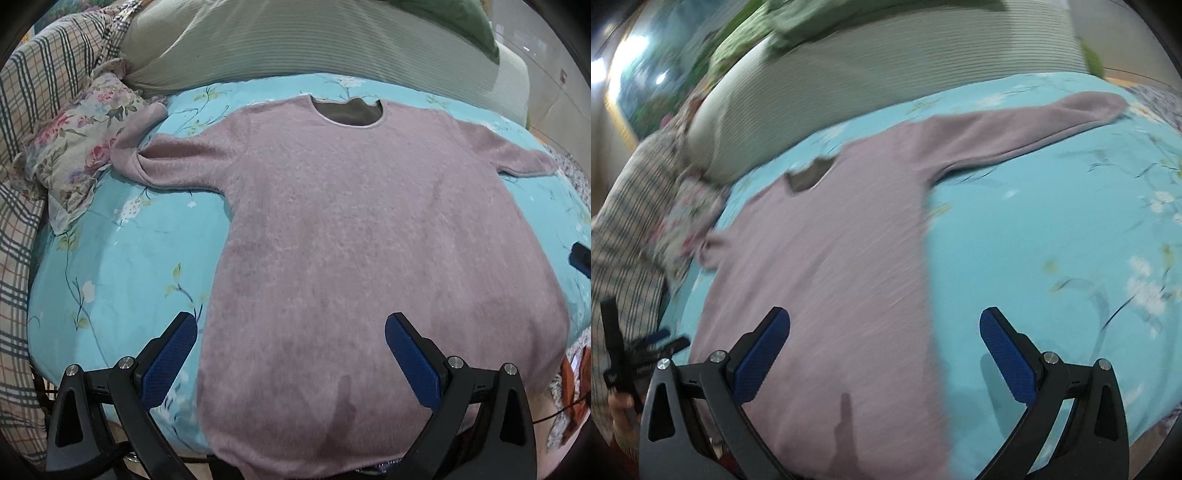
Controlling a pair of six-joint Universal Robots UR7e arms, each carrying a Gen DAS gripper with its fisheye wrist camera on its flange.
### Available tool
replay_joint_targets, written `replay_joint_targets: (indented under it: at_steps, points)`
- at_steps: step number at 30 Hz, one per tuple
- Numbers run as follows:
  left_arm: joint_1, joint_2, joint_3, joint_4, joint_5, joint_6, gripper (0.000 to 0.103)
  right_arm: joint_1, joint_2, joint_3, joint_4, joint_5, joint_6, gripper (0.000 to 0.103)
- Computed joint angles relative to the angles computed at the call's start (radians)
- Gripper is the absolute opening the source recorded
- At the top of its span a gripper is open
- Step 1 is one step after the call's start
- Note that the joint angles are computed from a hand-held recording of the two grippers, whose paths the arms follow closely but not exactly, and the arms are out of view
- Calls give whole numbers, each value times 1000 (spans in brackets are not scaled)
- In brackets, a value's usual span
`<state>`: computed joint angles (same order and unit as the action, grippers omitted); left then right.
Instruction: Fold small clothes
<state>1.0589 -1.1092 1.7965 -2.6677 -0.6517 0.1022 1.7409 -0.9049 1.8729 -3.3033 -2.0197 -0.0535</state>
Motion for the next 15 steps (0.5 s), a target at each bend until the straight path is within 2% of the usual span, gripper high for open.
replay_joint_targets:
  at_steps: [3,5,6,12,15]
  points:
    - [13,35,-56,28,2,-7,102,-59,-23,-35,-27,4,-5,99]
    - [19,55,-87,37,-6,-8,102,-98,-33,-76,-13,-22,23,82]
    - [21,64,-101,49,-8,-12,102,-125,-36,-104,-13,-25,34,79]
    - [26,116,-170,128,-23,-34,102,-235,-7,-308,21,-75,69,72]
    - [28,148,-209,182,-13,-56,102,-275,15,-398,27,-54,96,71]
